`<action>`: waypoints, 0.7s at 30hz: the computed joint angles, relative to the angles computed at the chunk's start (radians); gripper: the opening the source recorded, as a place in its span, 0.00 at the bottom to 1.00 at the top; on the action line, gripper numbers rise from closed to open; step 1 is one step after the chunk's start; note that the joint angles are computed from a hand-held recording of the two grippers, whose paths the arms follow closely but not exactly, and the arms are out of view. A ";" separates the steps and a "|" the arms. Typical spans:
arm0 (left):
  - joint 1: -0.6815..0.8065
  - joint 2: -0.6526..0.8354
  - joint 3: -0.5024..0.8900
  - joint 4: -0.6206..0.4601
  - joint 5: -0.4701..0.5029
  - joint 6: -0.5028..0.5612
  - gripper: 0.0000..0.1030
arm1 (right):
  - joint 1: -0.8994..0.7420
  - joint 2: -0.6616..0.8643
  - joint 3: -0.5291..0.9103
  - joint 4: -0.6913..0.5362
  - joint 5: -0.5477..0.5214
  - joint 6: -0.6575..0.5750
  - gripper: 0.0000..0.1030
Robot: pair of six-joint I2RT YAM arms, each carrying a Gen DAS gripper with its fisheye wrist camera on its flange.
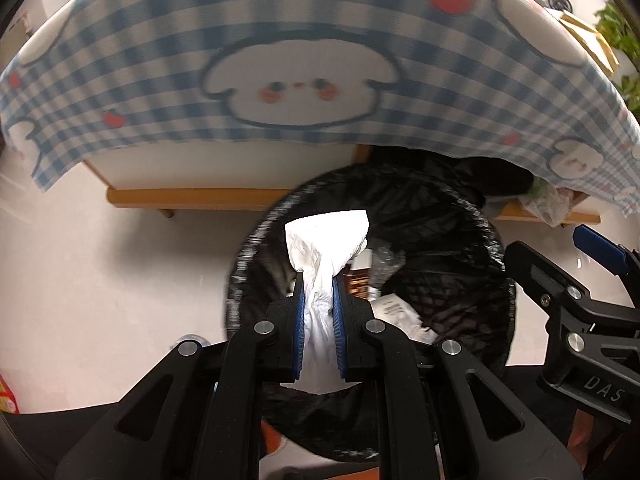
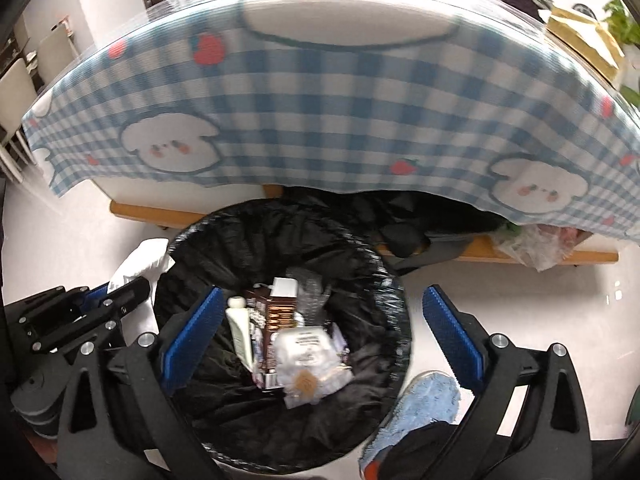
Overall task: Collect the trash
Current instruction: 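Lower the white tissue into the bin and open the left gripper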
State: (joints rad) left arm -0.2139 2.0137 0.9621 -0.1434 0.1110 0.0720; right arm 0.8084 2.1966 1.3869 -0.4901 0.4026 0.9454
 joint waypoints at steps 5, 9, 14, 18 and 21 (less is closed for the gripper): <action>-0.075 0.017 -0.002 0.015 -0.009 -0.036 0.11 | -0.030 -0.081 -0.127 0.038 0.011 0.024 0.92; -0.118 0.038 0.007 0.025 -0.012 -0.057 0.11 | -0.059 -0.115 -0.193 0.062 0.007 0.044 0.92; -0.155 0.055 0.012 0.039 -0.018 -0.067 0.13 | -0.089 -0.149 -0.251 0.085 -0.002 0.057 0.92; -0.162 0.059 0.013 0.043 -0.015 -0.069 0.16 | -0.102 -0.151 -0.257 0.081 -0.004 0.059 0.92; -0.159 0.064 0.019 0.038 -0.008 -0.068 0.27 | -0.105 -0.149 -0.259 0.080 -0.006 0.065 0.92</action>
